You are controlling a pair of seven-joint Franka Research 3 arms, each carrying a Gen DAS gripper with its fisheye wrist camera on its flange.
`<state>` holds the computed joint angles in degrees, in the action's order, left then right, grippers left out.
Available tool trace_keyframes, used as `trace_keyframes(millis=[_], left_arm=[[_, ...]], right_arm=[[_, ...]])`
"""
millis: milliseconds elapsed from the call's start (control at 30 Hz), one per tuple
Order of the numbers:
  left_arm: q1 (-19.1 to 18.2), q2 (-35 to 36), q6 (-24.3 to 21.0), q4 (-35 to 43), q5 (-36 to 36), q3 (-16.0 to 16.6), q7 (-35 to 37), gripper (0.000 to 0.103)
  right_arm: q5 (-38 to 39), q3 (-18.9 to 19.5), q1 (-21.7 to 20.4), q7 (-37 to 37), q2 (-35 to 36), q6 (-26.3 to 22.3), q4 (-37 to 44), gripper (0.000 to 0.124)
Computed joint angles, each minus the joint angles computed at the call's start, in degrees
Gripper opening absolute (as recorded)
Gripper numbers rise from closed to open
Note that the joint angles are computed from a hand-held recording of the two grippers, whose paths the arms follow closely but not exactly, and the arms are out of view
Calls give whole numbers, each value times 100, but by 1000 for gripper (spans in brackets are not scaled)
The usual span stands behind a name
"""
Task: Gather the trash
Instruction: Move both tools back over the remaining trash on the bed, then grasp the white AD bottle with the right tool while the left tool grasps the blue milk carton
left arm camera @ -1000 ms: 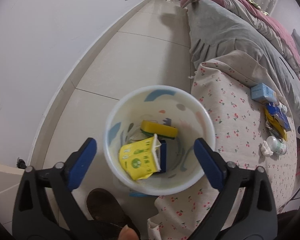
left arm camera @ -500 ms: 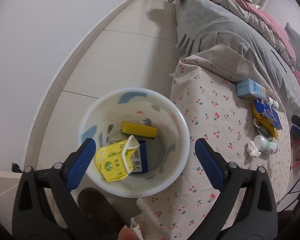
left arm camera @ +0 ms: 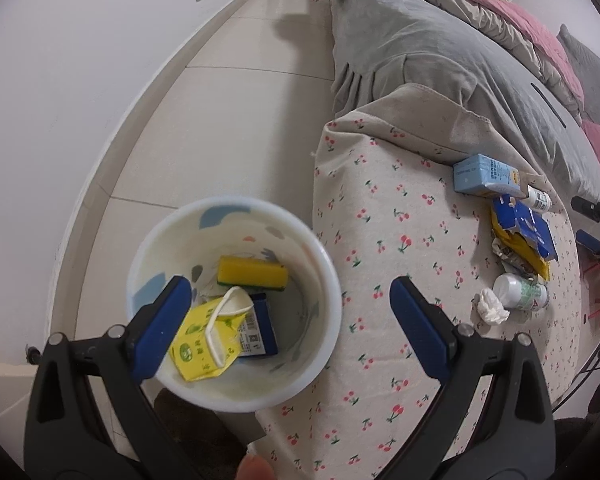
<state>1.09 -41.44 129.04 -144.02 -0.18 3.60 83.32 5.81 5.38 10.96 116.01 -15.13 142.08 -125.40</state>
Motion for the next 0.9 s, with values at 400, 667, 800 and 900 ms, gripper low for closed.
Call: trace_keyframes(millis=[400, 667, 800, 900], left_arm=[[-216, 806, 245, 557, -95, -284, -161, 99], [-407, 1223, 469, 872, -277, -449, -450, 99], [-452, 1430, 586, 990, -19, -634, -521, 99], [-512, 1593, 635, 1080, 167, -721, -470, 99]], right_arm=[[313, -215, -82, 265, 731, 217, 351, 88], [394, -305, -74, 725, 1276, 392, 642, 69], [765, -376, -68, 732, 1411, 688, 636, 66], [317, -363, -39, 875, 1537, 616, 806, 63]])
